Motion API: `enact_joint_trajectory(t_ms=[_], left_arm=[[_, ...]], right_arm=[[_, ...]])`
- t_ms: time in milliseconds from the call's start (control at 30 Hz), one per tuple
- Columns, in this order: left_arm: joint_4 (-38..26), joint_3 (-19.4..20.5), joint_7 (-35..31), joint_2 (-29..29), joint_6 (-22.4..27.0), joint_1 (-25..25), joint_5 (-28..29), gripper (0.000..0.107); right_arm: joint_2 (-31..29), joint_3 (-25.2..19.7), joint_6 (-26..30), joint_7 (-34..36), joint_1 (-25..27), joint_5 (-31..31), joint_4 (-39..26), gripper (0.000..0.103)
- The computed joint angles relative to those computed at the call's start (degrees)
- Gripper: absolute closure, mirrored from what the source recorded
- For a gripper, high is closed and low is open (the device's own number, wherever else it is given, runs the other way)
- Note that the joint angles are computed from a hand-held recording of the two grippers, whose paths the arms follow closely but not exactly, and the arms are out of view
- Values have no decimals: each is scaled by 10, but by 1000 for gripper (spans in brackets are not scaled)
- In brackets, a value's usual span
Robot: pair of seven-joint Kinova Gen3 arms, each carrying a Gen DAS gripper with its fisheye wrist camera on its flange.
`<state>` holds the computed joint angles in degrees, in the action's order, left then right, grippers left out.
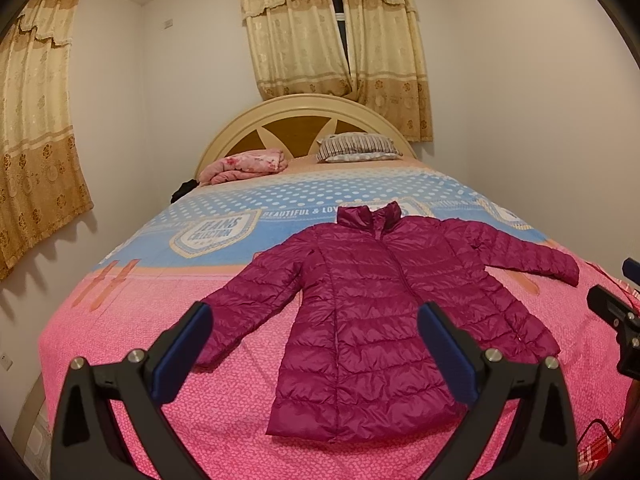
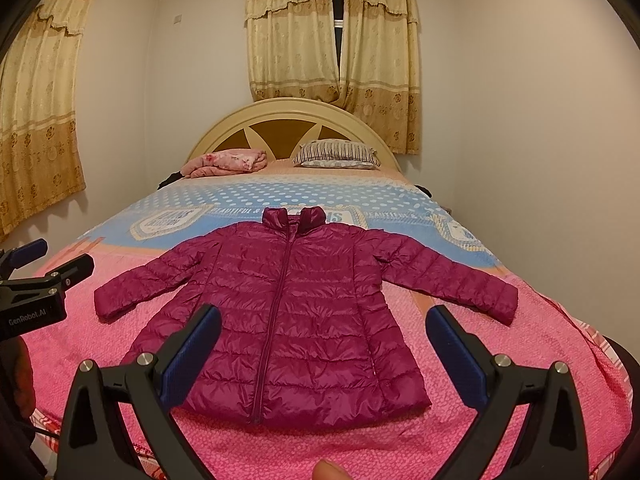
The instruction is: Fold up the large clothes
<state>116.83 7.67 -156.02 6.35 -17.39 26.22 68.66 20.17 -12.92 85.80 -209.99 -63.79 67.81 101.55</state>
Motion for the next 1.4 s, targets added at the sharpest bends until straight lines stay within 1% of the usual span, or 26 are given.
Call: enact_joint_trajectory(t_ms=[433,1067,1400], left_arm=[[-2,-5,-1,-1,10,-4,-3,4],[1,-7,8,-1,11,-9,-12,4],[-2,-8,-11,3,5,-4,6,4]], right_arm=[[-1,-1,-9,3,2,-1,1,1],[-3,-1,-12,7,4,-2,0,1],[-5,-2,-24,-4,5,5,9,1]])
